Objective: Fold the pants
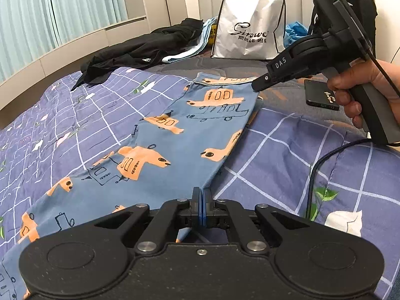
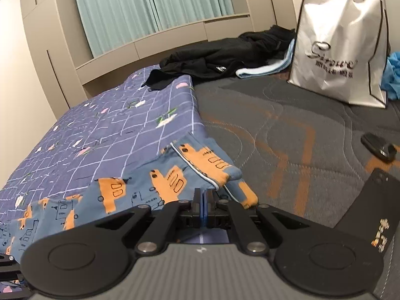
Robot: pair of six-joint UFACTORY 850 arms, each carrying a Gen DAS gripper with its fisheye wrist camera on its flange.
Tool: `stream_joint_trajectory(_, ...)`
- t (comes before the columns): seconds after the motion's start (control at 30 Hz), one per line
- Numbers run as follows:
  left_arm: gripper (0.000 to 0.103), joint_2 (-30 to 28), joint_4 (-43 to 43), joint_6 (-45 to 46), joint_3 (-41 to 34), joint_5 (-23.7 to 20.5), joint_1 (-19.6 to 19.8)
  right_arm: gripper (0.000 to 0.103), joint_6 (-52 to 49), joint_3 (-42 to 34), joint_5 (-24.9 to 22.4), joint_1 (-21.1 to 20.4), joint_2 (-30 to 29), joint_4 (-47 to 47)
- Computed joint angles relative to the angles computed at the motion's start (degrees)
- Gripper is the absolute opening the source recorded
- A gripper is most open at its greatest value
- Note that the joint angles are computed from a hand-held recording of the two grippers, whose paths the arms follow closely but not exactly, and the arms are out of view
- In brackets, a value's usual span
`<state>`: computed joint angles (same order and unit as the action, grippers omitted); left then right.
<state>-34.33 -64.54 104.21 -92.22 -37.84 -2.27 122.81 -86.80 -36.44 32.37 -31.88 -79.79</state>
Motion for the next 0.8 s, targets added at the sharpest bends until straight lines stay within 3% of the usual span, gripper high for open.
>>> stream_joint_trajectory(0.1, 0.000, -0.14, 0.35, -0.59, -0.22, 0.12, -0.08, 0.003, 0.97, 0.37, 1.36, -0.37, -0.03, 0.34)
stream_joint_trajectory(0.2, 0.000, -0.25, 0.70, -1.23, -0.43, 0.31, -0.23, 0.012, 5.06, 1.81, 3.37, -1.00, 0.65, -0.94)
stream_joint_trajectory(0.3, 0.000, -0.28, 0.77, -1.55, -0.45, 0.48, -0.31, 0.043, 8.85, 2.80, 5.44, -1.87, 1.15, -2.27)
stream_joint_trajectory(0.33, 0.000, -0.28, 0.81, -1.68, -0.44, 0.54, -0.33, 0.045, 9.88, 2.98, 5.95, -2.15, 1.19, -2.66)
stream_joint_trajectory(0.6, 0.000, -0.29, 0.99, -2.15, -0.44, 0.91, -0.49, 0.044, 15.83, 2.70, 8.68, -4.88, 0.27, -4.25)
stream_joint_trajectory(0.67, 0.000, -0.24, 0.88, -2.21, -0.38, 1.02, -0.50, 0.026, 16.57, 2.44, 8.05, -4.94, -0.07, -4.48)
stream_joint_trajectory(0.7, 0.000, -0.20, 0.70, -2.20, -0.34, 1.07, -0.52, 0.012, 16.37, 2.40, 7.41, -4.89, -0.15, -4.65)
stream_joint_trajectory(0.8, 0.000, -0.10, -0.49, -1.90, -0.24, 1.31, -0.55, 0.006, 17.09, 2.69, 5.33, -4.56, -0.03, -7.30)
